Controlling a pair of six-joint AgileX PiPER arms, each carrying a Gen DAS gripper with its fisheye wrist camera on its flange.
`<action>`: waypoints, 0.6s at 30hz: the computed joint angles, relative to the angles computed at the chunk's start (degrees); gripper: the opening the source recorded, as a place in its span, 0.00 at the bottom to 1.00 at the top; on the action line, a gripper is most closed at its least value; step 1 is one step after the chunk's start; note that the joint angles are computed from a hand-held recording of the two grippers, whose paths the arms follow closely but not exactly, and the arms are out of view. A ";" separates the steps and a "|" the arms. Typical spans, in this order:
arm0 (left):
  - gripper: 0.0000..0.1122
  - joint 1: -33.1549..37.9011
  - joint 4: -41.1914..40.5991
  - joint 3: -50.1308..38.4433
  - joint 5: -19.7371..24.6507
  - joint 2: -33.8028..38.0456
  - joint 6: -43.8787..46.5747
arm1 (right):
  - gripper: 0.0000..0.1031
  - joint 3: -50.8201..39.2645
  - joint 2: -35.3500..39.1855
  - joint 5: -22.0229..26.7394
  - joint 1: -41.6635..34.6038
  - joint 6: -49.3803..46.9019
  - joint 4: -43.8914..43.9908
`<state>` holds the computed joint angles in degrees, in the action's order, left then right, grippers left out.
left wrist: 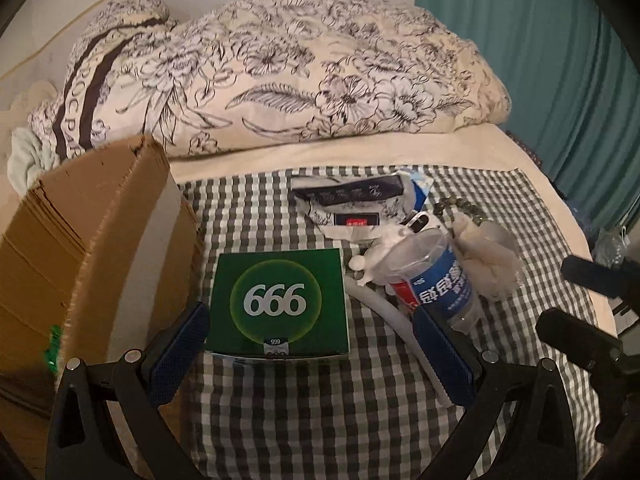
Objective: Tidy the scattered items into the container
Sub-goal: 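Move left tool to the green medicine box while right tool moves to the water bottle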
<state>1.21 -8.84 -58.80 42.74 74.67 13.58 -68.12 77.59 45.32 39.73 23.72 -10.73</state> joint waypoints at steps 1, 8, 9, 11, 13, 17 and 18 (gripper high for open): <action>0.92 -0.05 0.22 0.31 -0.57 0.45 -0.17 | 0.57 0.11 0.32 -0.14 -0.06 -0.12 0.16; 0.92 1.38 -0.97 0.31 -2.16 4.14 -0.02 | 0.57 0.30 3.60 -2.34 -1.17 -2.44 2.57; 0.92 1.53 -1.06 0.14 -2.22 4.75 -0.12 | 0.57 0.19 4.11 -2.49 -1.21 -2.71 2.72; 0.92 1.58 -1.11 -0.03 -2.53 5.57 -0.11 | 0.57 -0.18 5.10 -2.75 -1.63 -3.37 3.24; 0.92 0.99 -0.11 0.22 -3.58 5.77 -0.80 | 0.57 -0.42 6.06 -3.18 -2.16 -3.94 3.84; 0.92 0.30 1.38 0.82 -5.82 6.21 -1.53 | 0.57 -1.22 8.26 -3.68 -2.72 -4.62 4.40; 0.92 0.18 1.70 0.94 -6.42 6.39 -1.64 | 0.57 -1.45 8.91 -3.88 -2.90 -4.86 4.54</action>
